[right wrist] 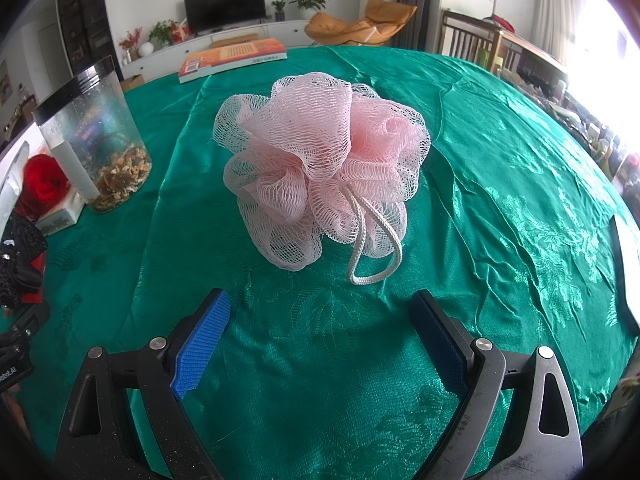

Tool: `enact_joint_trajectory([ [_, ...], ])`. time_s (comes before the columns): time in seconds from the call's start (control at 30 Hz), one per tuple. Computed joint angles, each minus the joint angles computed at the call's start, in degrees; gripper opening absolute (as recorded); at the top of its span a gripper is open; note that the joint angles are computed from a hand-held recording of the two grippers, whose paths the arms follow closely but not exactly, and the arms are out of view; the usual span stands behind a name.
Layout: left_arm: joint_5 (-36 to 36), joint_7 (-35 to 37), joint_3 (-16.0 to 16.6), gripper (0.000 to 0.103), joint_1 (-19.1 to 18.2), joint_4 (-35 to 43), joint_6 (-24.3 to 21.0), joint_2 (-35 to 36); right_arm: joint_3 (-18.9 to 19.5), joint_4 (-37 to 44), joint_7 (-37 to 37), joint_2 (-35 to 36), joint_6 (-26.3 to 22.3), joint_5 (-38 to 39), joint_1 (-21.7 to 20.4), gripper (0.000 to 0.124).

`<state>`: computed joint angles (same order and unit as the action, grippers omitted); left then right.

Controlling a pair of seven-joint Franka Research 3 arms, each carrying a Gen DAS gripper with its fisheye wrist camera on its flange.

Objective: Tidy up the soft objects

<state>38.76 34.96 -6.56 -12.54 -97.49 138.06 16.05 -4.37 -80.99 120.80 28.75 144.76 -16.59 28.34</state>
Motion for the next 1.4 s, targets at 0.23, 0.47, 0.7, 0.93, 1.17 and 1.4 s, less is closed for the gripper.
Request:
enact_joint_trajectory([
  [0.23,-9.4,11.3,-2.2,0.103,2.3,-1.2,-2.3,-2.6,0.0,0.0,0.0,0.0,0.0,0.0,0.0,0.093],
  [0.47,-16.8,17.2,-2.4,0.103,5.1,-8.8,8.0,-11.7,0.0,0.0,0.0,0.0,0.0,0.0,0.0,0.093],
  [0.7,-32.4,25.9,-2.2,0.103,8.1,-5.0,7.9,-10.9,0.0,0.0,0.0,0.0,0.0,0.0,0.0,0.093],
  [0.93,-31.0,15.3,-0.4,0.103,7.4,15.2,-3.1,2.9,0.0,0.0,0.0,0.0,0.0,0.0,0.0,0.093],
  [1.17,-25.2,7.6,0.7,0.086,6.3,21.3,-7.4,8.0,1.2,-1.8,-1.0,-1.1,2.2,2.4,-1.3,0.093],
  [1.4,-30.5,10.8,-1.3,0.074,10.5,6.9,6.8,-1.1,6.2,-9.4,-7.2,-7.0,18.9,18.9,-7.7,0.092],
])
